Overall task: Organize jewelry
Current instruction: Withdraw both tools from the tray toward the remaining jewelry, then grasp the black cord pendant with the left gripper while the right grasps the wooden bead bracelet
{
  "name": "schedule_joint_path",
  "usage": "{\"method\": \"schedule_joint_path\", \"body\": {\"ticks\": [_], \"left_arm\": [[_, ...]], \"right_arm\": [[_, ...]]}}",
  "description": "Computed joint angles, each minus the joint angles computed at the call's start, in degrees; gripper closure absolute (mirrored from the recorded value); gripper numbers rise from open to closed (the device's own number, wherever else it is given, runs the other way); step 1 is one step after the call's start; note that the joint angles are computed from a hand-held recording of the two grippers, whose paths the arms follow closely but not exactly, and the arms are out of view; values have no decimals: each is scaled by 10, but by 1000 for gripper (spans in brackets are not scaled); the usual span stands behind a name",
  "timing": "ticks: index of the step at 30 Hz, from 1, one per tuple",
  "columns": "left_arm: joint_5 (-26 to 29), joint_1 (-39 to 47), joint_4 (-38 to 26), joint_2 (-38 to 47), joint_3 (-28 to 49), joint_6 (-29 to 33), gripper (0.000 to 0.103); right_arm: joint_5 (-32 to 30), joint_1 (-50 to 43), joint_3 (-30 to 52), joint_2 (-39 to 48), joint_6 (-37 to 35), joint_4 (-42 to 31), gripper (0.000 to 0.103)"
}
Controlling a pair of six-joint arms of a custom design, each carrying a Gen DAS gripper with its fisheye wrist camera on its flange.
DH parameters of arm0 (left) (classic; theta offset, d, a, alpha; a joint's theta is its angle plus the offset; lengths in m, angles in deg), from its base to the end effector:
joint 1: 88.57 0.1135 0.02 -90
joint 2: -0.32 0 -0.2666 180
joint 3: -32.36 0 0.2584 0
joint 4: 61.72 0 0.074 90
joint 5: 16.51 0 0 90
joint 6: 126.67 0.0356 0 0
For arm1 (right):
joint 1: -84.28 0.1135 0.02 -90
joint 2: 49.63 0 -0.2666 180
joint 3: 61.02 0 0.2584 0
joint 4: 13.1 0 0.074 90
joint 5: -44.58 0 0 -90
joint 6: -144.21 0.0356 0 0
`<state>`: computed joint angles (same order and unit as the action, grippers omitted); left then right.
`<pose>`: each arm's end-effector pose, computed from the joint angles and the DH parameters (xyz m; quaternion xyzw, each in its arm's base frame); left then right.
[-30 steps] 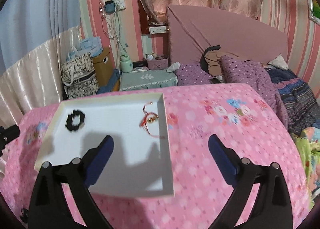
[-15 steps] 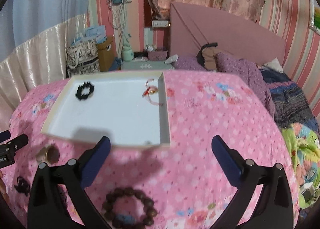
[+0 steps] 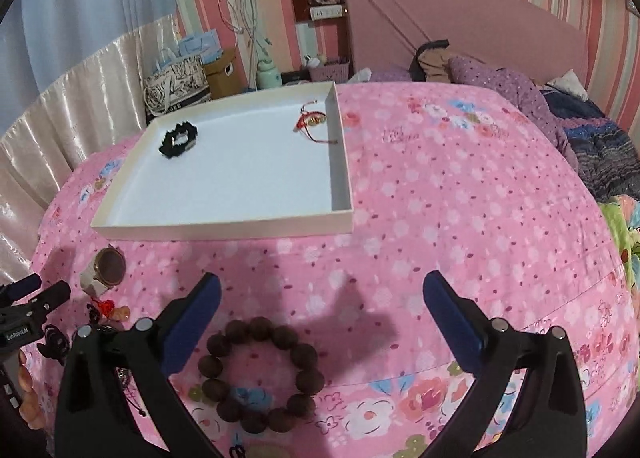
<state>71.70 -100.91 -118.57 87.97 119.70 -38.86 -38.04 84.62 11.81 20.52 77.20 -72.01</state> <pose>0.3196 -0.0688 0.2864 0.0804 0.9557 -0.0209 0.2823 0.2484 -0.0031 0.2855 0.2058 0.9326 -0.0017 0.2963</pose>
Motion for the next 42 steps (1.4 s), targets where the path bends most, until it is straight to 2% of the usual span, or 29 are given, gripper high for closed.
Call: {"method": "schedule_joint_path", "body": {"ticks": [8, 10, 12, 15, 21, 23, 24, 25, 29, 33, 40, 42], "left_arm": [[24, 9, -11, 7, -4, 8, 21], [33, 13, -19, 12, 0, 7, 26], [46, 18, -32, 21, 7, 8, 36], [47, 18, -42, 31, 10, 4, 43], [47, 17, -42, 31, 6, 2, 45], [48, 18, -41, 32, 3, 4, 46], [48, 17, -41, 33, 2, 3, 47], [47, 16, -40, 35, 2, 4, 47], [46, 18, -43, 52, 6, 4, 54], [46, 16, -41, 54, 5, 5, 54], [58, 5, -49, 57, 5, 11, 55], [67, 8, -56, 65, 10, 9, 66]], "right_arm": [[-2, 17, -4, 22, -15, -10, 2], [8, 29, -2, 23, -22, -16, 2], [13, 37, -2, 23, -27, -21, 2], [3, 35, -1, 25, -35, -26, 2], [6, 39, -1, 24, -41, -36, 3], [3, 39, 0, 29, -43, -40, 10], [-1, 37, -1, 32, -45, -40, 18], [-9, 34, -1, 35, -45, -40, 21], [-18, 36, -2, 50, -48, -44, 29], [-29, 36, -3, 61, -48, -46, 37], [-48, 25, -6, 65, -49, -41, 38], [-47, 28, -7, 66, -50, -41, 39]]}}
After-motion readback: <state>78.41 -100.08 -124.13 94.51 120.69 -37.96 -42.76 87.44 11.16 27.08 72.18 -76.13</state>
